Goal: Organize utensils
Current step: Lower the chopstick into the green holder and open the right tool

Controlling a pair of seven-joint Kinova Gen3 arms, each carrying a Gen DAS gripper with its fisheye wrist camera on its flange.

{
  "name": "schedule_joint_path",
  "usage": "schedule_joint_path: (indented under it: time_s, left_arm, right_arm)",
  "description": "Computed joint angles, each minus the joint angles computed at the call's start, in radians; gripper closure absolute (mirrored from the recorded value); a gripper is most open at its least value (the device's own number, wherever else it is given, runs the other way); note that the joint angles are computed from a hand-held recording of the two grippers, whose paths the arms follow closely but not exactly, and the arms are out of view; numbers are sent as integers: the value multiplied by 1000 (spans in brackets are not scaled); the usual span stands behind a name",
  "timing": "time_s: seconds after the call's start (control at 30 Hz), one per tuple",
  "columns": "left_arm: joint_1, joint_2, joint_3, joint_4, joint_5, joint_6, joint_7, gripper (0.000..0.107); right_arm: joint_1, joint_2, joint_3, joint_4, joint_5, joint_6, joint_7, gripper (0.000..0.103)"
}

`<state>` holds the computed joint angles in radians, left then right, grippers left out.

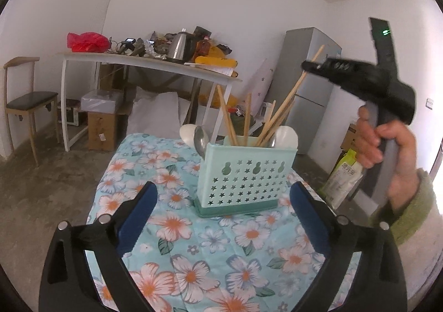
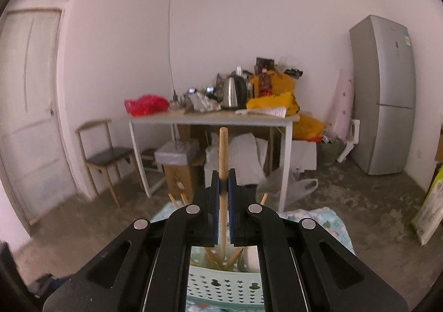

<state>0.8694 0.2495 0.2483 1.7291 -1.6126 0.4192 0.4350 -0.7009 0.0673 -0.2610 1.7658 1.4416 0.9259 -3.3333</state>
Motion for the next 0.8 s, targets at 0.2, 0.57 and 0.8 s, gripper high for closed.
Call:
schedule_joint_path:
  time_s: [0.2, 0.57, 0.8]
  left_arm:
    - [-4, -1, 5, 12, -27, 14, 28, 10]
    - [5, 12, 5, -8, -5, 10, -22, 10]
    - [20, 20, -4, -23, 14, 6, -50, 10]
  right_arm:
    - [7, 2, 7, 15, -80, -65, 49, 96]
    - [-4, -63, -38, 91, -28, -43, -58, 73]
    - [14, -150, -88, 183, 17, -34, -207, 72]
